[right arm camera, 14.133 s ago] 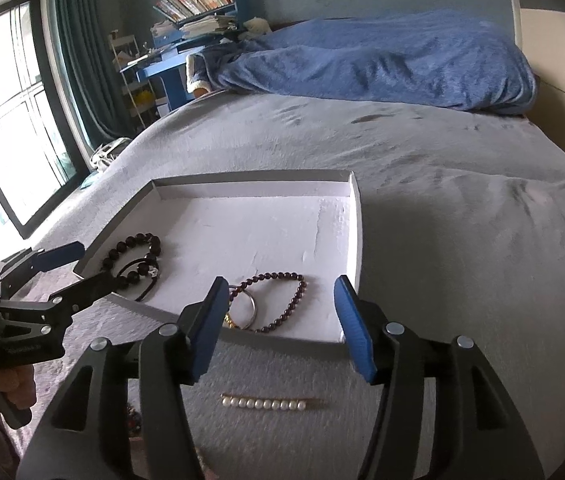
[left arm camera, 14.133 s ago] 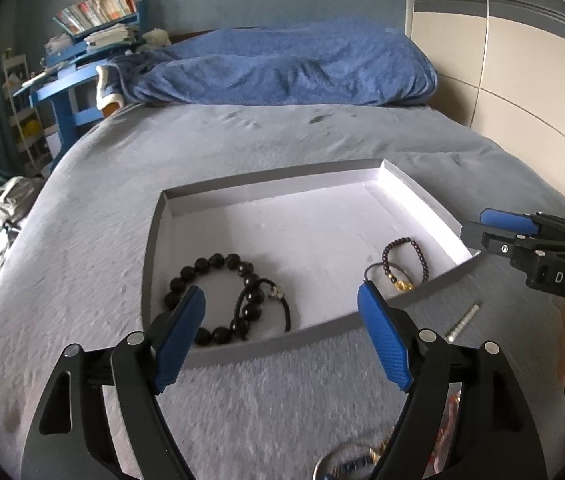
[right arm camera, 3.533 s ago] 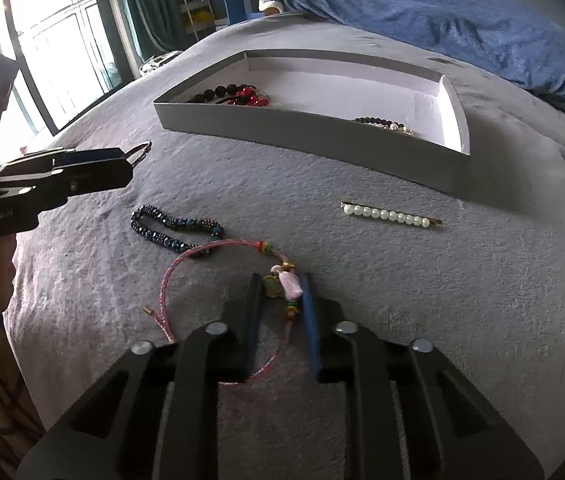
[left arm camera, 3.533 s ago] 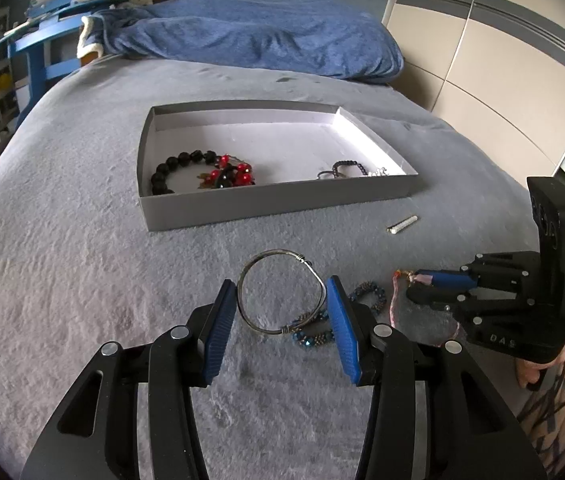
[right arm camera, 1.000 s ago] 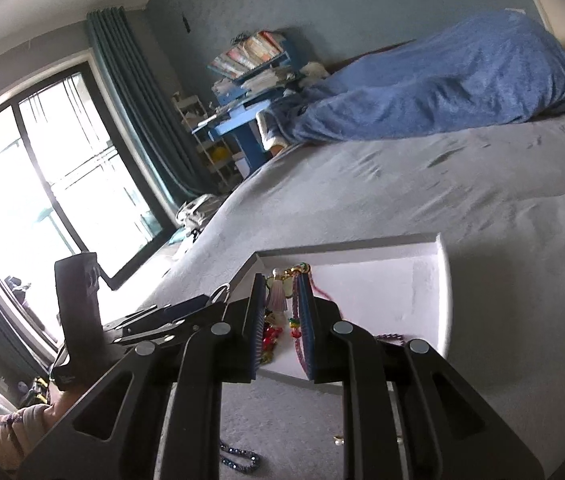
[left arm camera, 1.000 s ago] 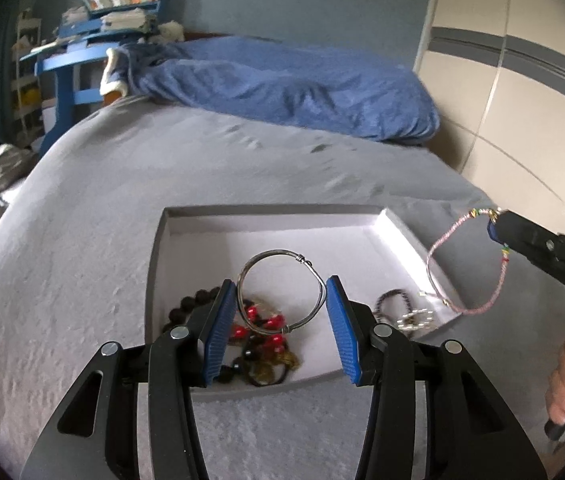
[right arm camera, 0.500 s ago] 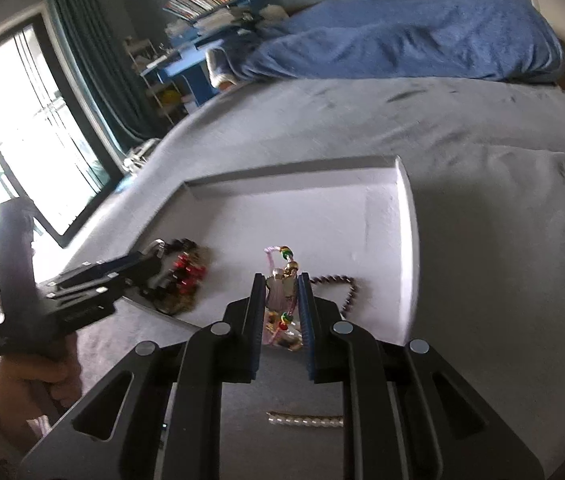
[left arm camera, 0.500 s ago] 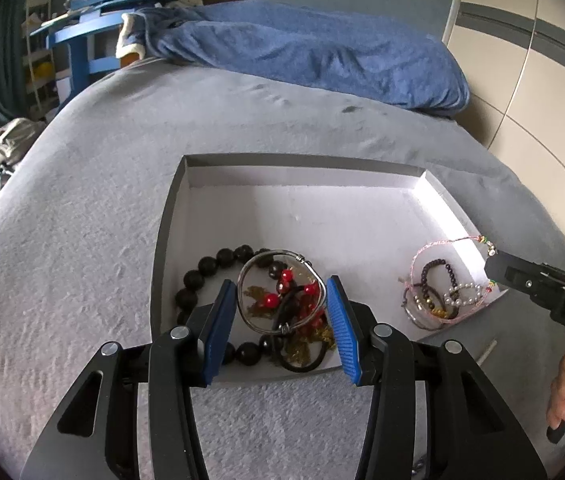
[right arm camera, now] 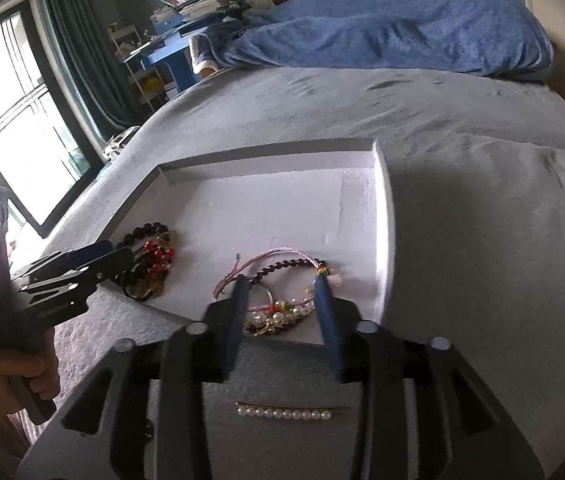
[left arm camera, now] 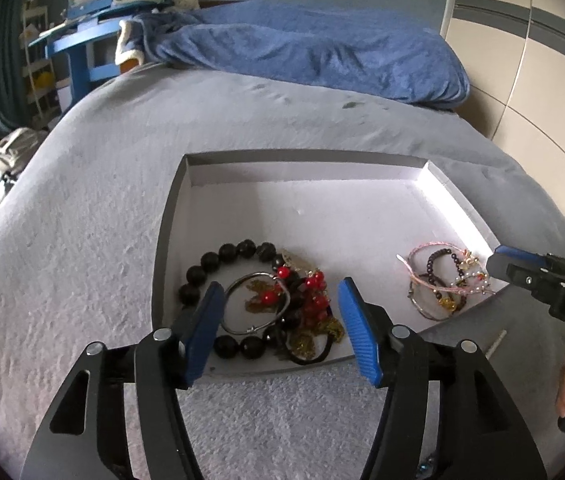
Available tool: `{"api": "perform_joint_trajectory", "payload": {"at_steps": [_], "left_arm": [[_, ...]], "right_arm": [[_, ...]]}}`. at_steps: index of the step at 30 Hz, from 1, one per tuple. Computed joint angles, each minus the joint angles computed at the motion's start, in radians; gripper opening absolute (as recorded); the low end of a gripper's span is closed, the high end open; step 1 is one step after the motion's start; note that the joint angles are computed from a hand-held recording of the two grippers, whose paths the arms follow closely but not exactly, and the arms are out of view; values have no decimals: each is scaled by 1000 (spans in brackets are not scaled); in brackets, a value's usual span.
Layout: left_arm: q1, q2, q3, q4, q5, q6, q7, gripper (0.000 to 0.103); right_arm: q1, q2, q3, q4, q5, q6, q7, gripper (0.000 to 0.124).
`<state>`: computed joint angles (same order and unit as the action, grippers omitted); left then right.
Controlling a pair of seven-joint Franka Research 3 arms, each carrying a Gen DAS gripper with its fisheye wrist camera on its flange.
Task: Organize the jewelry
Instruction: 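Open both tools to drop the bracelets into the tray, then withdraw both tools from the tray toward the last pieces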
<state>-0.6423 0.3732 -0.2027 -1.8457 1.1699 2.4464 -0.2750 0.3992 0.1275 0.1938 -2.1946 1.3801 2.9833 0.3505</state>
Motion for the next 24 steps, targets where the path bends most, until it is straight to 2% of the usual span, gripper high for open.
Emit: {"api": "perform_joint_trajectory", "payload": {"at_steps": [10, 16, 24], "left_arm": [[-9, -29, -11, -26, 35, 0, -20, 66], [-19, -63, -33, -68, 52, -10, -31, 67], [-24, -104, -67, -122, 73, -7, -33, 67]], "right_arm": [[0, -55, -19, -36, 113, 0, -72, 50], [9, -98, -36, -79, 153, -6, -93, 50], [23, -127, -46, -122, 138, -9, -57, 54]]}}
